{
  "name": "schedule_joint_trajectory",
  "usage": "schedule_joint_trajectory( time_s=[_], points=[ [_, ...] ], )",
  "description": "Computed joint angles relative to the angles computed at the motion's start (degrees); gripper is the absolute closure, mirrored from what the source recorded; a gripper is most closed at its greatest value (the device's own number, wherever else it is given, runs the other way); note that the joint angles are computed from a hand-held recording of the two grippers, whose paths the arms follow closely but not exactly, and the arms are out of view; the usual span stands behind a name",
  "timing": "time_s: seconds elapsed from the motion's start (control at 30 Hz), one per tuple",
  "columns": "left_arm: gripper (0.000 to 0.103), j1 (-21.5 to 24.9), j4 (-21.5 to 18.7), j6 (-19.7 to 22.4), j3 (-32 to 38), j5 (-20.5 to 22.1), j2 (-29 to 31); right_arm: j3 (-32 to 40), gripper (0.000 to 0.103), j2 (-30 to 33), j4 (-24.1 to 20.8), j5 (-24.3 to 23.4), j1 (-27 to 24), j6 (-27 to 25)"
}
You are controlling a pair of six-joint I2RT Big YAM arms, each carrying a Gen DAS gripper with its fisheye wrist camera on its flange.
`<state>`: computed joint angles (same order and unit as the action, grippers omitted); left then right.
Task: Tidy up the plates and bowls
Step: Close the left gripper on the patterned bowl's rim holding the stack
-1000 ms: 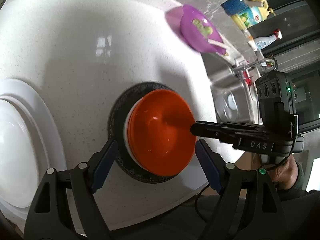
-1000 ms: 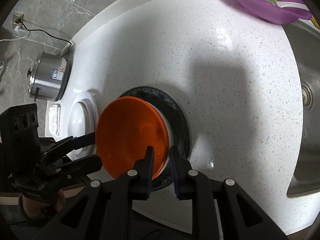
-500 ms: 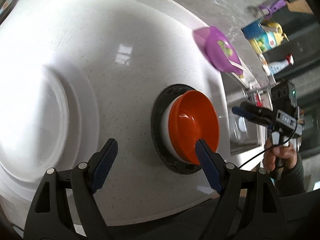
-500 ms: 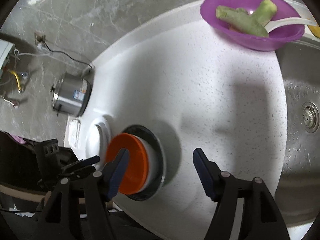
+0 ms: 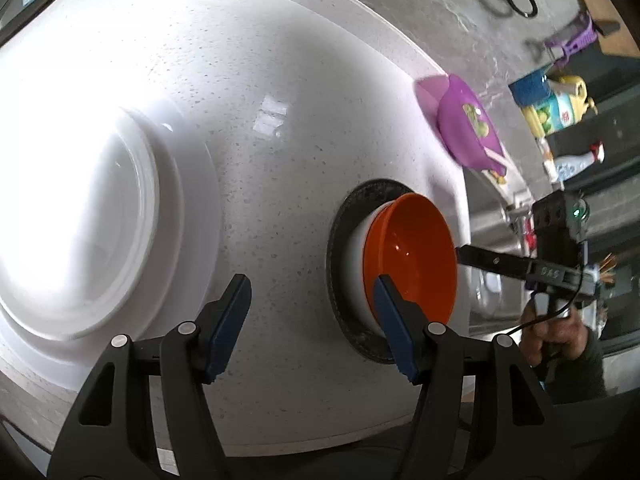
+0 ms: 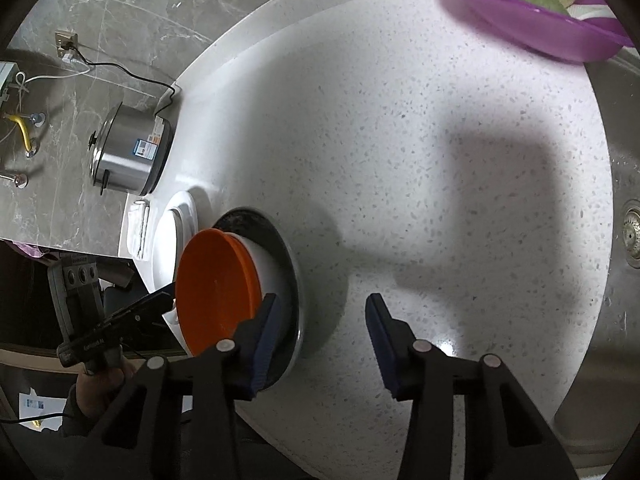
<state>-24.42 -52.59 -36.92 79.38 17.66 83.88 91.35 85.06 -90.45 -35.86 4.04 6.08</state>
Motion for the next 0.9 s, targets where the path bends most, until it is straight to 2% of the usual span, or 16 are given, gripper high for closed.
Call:
schedule_joint_trajectory(
  time_s=[0.17, 0.33, 0.9],
  points=[
    [0.042, 0.3, 0.2, -0.6, -0.1, 2.1, 0.7, 0.0, 0.055, 0.6, -0.9, -0.6, 0.6, -0.9],
    [0.062, -0.1, -0.5, 0.7, 0.9, 2.8, 2.0, -0.4, 0.055, 0.7, -1.0, -0.5, 1.6, -0.7],
    [0.065, -0.6, -0.8, 1.6, 2.3, 4.0, 5.8, -1.6, 0.063, 1.3, -0.4, 0.4, 2.5, -1.6]
  ],
)
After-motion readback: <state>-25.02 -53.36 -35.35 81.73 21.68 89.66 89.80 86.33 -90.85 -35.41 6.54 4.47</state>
